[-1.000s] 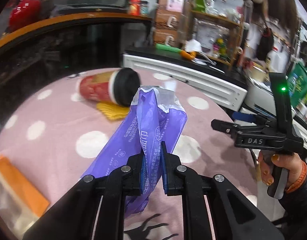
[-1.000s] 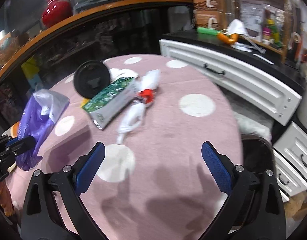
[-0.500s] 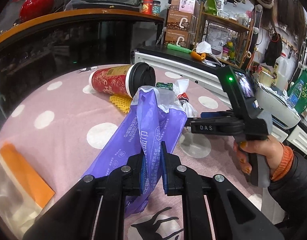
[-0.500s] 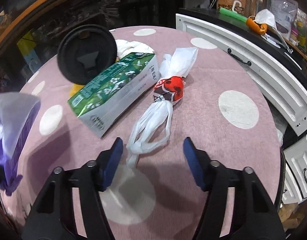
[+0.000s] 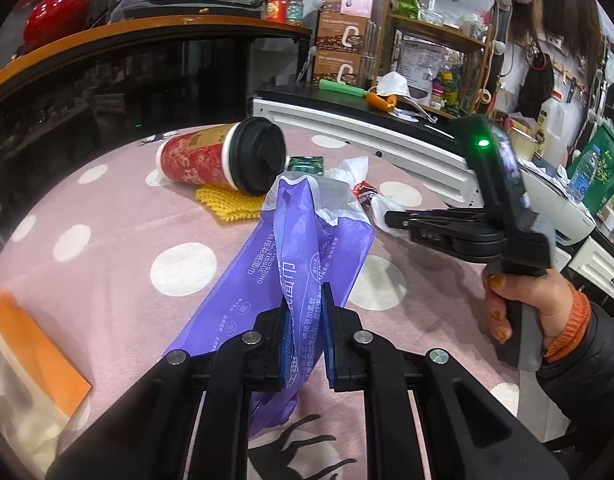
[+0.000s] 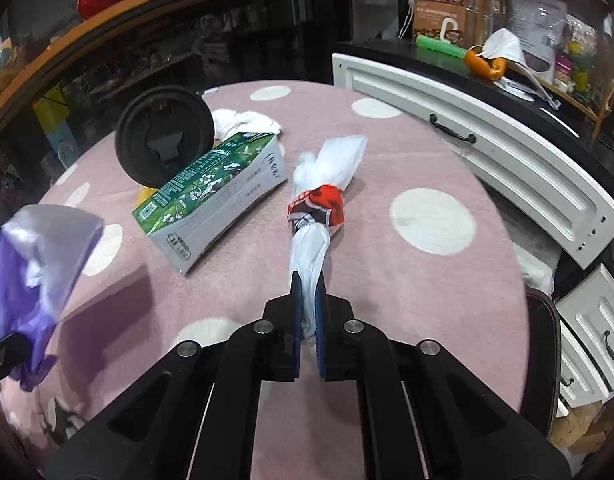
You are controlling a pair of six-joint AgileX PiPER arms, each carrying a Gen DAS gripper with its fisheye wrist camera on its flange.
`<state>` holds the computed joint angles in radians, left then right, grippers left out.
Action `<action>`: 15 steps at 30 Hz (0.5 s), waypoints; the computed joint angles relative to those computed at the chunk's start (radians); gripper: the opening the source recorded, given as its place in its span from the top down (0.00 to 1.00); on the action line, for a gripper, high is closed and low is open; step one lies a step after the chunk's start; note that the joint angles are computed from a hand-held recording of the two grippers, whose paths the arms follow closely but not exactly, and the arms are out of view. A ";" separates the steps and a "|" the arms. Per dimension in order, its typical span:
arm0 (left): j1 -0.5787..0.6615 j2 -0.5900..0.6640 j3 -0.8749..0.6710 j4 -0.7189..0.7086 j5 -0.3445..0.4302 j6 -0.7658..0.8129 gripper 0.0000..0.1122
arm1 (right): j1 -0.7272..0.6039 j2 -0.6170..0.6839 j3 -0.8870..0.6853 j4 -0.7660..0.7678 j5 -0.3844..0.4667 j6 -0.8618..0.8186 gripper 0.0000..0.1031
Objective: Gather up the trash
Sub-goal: 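Hold the purple bag with the left tool while the right tool grasps the white red-tied bag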
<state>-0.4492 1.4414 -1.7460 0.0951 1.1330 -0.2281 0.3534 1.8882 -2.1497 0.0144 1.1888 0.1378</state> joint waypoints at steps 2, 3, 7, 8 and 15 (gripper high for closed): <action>-0.018 0.005 -0.006 0.005 0.001 -0.002 0.88 | -0.014 -0.065 0.085 -0.006 -0.039 -0.007 0.94; -0.025 0.007 -0.006 0.005 -0.004 0.000 0.88 | -0.022 -0.103 0.132 -0.014 -0.062 -0.009 0.94; -0.056 0.024 -0.023 -0.006 -0.005 0.002 0.88 | -0.074 -0.215 0.256 0.011 -0.102 -0.035 0.94; -0.063 0.031 -0.031 -0.017 -0.006 0.005 0.88 | -0.092 -0.246 0.288 0.015 -0.110 -0.041 0.94; -0.134 0.087 -0.096 -0.035 0.001 0.009 0.88 | -0.232 -0.407 0.442 0.034 -0.143 -0.093 0.94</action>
<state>-0.5828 1.5280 -1.8423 0.0600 1.1342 -0.2192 0.1217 1.4816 -1.7075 0.0482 1.0460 0.0449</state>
